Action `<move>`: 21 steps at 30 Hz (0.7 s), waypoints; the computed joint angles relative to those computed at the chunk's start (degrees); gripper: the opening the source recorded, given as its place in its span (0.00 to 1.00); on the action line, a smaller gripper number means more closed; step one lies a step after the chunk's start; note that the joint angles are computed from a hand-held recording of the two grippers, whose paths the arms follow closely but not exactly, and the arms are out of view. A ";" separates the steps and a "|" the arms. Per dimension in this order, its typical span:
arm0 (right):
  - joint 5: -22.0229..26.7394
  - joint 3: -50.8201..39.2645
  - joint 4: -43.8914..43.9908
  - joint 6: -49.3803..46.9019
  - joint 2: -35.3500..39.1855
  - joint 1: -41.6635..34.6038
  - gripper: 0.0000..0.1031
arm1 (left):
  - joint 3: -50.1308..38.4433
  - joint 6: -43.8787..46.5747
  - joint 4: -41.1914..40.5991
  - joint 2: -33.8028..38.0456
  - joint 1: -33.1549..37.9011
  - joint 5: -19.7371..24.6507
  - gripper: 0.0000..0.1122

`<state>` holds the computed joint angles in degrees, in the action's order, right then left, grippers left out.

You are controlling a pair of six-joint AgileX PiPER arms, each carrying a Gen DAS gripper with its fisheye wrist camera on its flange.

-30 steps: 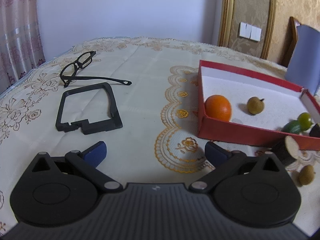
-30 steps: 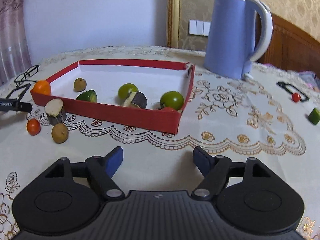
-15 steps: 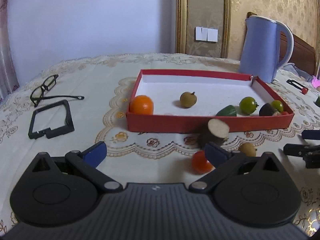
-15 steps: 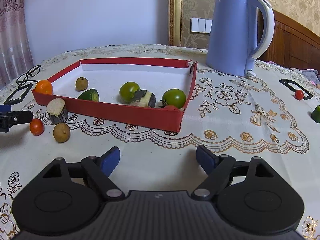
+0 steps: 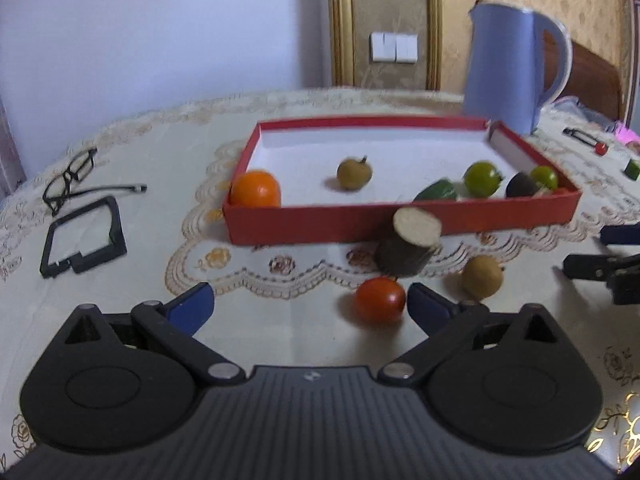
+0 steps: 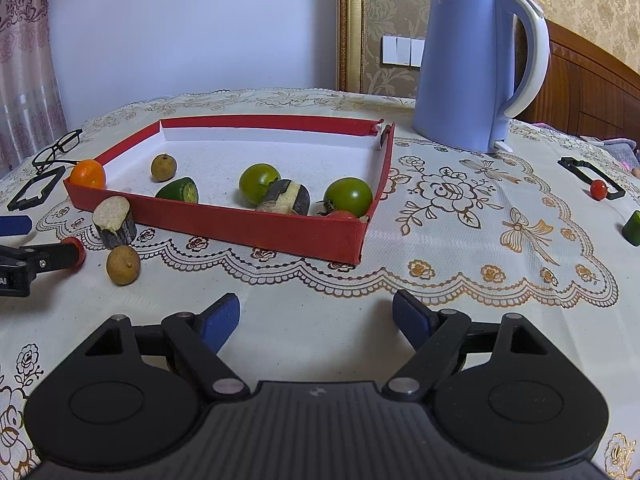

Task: Organize fruits
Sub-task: 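Move the left gripper to the red cherry tomato and grasp it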

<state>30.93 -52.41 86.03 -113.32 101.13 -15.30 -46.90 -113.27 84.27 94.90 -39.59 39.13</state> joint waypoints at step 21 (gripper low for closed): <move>0.07 -0.02 -0.08 -0.01 0.00 -0.11 0.81 | -1.34 0.29 0.70 0.92 -2.01 -0.06 0.32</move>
